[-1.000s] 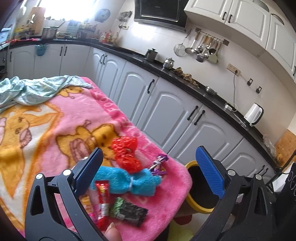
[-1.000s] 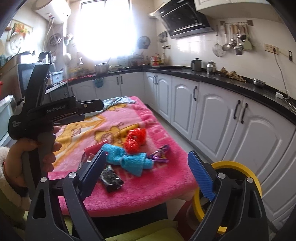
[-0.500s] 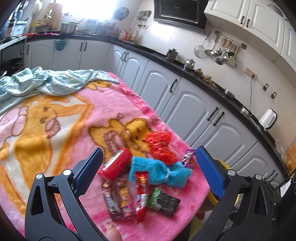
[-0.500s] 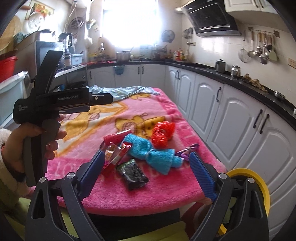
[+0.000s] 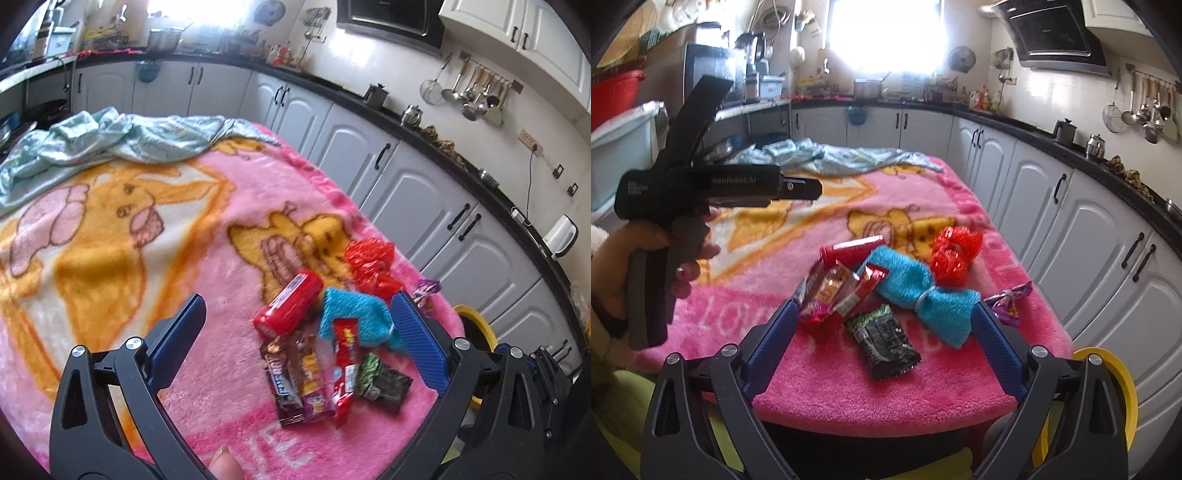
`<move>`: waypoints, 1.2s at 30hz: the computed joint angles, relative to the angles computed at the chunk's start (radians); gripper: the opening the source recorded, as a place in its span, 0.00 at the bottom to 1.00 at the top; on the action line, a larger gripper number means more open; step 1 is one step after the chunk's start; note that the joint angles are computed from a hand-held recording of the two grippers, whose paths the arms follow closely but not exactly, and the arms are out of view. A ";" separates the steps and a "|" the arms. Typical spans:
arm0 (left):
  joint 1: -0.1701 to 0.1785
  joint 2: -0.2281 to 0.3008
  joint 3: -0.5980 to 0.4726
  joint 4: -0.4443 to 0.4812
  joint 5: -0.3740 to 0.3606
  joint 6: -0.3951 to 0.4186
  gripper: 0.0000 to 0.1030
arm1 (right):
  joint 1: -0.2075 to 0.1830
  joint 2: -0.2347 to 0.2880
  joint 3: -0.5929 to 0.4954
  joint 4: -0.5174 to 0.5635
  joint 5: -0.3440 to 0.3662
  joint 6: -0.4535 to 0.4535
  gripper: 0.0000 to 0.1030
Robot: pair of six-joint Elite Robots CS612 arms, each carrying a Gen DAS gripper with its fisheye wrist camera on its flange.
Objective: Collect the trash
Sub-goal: 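Grasp the ENERGY chocolate bar with the left tool while the right tool grasps the black snack packet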
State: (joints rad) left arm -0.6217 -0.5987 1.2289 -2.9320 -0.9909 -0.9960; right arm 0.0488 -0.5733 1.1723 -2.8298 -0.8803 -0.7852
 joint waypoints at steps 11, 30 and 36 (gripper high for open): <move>0.024 0.037 -0.012 0.014 -0.128 -0.073 0.70 | 0.026 0.062 -0.098 0.162 -0.110 -0.078 0.89; 0.051 0.080 -0.026 -0.046 -0.269 -0.169 0.29 | 0.043 0.122 -0.201 0.362 -0.177 -0.075 0.80; 0.055 0.078 -0.014 -0.064 -0.283 -0.164 0.22 | 0.041 0.123 -0.205 0.364 -0.174 -0.072 0.72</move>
State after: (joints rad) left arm -0.5668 -0.5205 1.2152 -2.9955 -1.2739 -1.1598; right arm 0.0902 -0.4498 0.9671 -2.4661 -1.0546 -0.8571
